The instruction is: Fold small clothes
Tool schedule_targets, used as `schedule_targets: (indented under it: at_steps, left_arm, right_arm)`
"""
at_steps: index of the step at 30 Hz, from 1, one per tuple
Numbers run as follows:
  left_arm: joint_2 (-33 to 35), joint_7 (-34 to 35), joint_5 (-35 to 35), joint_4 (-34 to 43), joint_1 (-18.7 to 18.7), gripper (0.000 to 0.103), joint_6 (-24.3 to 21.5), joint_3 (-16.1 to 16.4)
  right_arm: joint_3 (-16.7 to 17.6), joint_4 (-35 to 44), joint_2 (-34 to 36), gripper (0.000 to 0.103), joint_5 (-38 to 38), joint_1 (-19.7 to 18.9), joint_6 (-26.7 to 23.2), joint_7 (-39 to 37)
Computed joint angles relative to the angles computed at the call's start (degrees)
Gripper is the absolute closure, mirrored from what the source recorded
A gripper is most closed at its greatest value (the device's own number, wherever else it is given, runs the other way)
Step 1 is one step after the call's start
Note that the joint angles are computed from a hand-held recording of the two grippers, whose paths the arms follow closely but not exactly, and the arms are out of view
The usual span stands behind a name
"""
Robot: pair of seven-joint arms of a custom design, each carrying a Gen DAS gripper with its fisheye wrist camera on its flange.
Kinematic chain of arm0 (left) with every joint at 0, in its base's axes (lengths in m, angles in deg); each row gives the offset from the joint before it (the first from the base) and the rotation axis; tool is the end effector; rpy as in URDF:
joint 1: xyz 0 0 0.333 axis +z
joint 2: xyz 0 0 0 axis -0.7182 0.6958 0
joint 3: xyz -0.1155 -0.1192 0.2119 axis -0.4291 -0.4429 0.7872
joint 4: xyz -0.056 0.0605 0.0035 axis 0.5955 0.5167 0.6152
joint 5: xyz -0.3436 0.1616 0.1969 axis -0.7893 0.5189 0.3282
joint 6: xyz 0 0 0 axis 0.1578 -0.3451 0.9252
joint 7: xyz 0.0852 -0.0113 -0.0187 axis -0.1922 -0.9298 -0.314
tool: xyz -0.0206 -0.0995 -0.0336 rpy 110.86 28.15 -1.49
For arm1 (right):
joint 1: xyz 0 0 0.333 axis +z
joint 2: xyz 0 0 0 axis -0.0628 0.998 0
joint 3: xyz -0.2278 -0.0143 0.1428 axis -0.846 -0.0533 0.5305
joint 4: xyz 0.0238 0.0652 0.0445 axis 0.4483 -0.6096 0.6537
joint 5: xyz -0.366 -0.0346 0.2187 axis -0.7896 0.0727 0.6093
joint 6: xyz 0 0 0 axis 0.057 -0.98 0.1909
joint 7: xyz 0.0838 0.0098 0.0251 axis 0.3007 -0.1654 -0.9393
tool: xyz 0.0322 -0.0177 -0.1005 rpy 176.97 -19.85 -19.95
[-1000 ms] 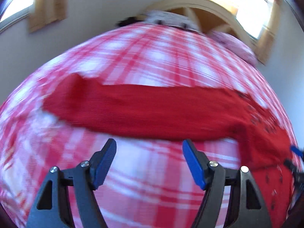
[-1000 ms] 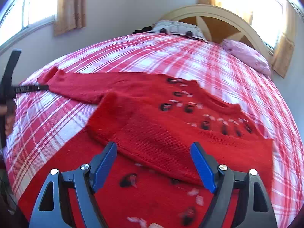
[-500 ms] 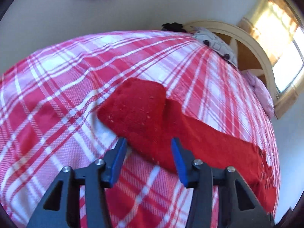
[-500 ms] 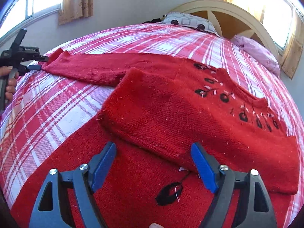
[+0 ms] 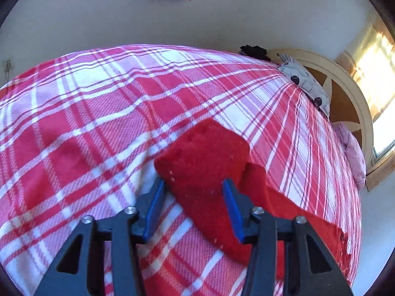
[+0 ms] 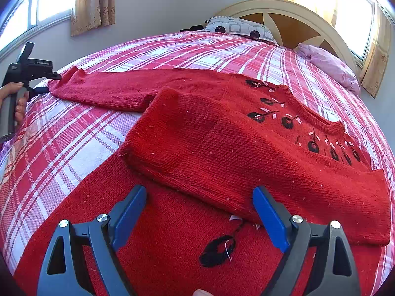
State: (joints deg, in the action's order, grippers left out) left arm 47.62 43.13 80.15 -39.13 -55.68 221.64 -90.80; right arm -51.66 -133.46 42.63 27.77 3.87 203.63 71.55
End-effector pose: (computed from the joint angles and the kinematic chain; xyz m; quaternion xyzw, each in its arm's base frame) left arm 0.6482 -0.1787 0.4404 -0.8270 0.4347 -0.3272 0.1413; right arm 0.5232 0.0734 0.4031 -0.7244 0.5890 -0.2670 0.2391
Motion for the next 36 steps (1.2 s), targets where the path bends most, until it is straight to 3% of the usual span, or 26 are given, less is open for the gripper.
schedule_targets:
  at_steps: [2,4,5,7,9,12,17,23,29,36]
  left_arm:
    - [0.95,0.12,0.99,1.41,-0.27,0.057,-1.37,0.25]
    - [0.35,1.03,0.73,0.85,-0.09,0.096,-0.97,0.02]
    - [0.07,4.73,-3.65,0.05,1.04,0.098,0.57,-1.13]
    - [-1.66,3.87,-3.89,-1.76,0.75,0.098,1.55,-0.79]
    - [-4.06,0.09,0.93,-3.58,0.06,0.098,2.48,-0.10]
    - [-7.30,-1.34,3.15,-5.91,0.88,0.098,5.25,-1.28]
    - [-9.67,4.27,-1.38,-6.02,1.50,0.098,8.83,-4.39]
    - [-8.40,13.94,-10.34,-2.17,-0.77,0.098,12.85,-7.19]
    - [-3.28,29.88,-23.04,6.27,-5.45,0.098,14.01,-10.51]
    - [7.44,34.98,-23.92,20.64,-13.25,0.098,11.10,-10.68]
  right_arm:
    - [0.23,-0.08,-0.06,0.015,-0.36,-0.26,0.13,0.37]
    - [0.30,-0.24,-0.20,0.015,-0.58,-0.37,0.25,0.59]
    - [0.29,-0.22,-0.18,0.015,-0.63,-0.37,0.27,0.64]
    - [0.18,-0.23,-0.18,0.015,-0.54,-0.27,0.24,0.58]
    - [0.10,-0.23,-0.19,0.015,-0.41,-0.18,0.23,0.52]
    - [-0.05,-0.23,-0.20,0.015,-0.08,-0.01,0.23,0.35]
    - [-1.10,-0.33,-1.76,0.014,2.40,1.17,-1.97,-1.29]
    - [-4.63,-4.08,-10.09,0.014,7.91,3.57,-5.10,-8.22]
    - [-7.03,-9.09,-20.04,0.014,9.36,-0.24,-8.78,-9.73]
    - [-7.77,-16.09,-31.10,0.014,7.97,-7.71,-12.55,-8.03]
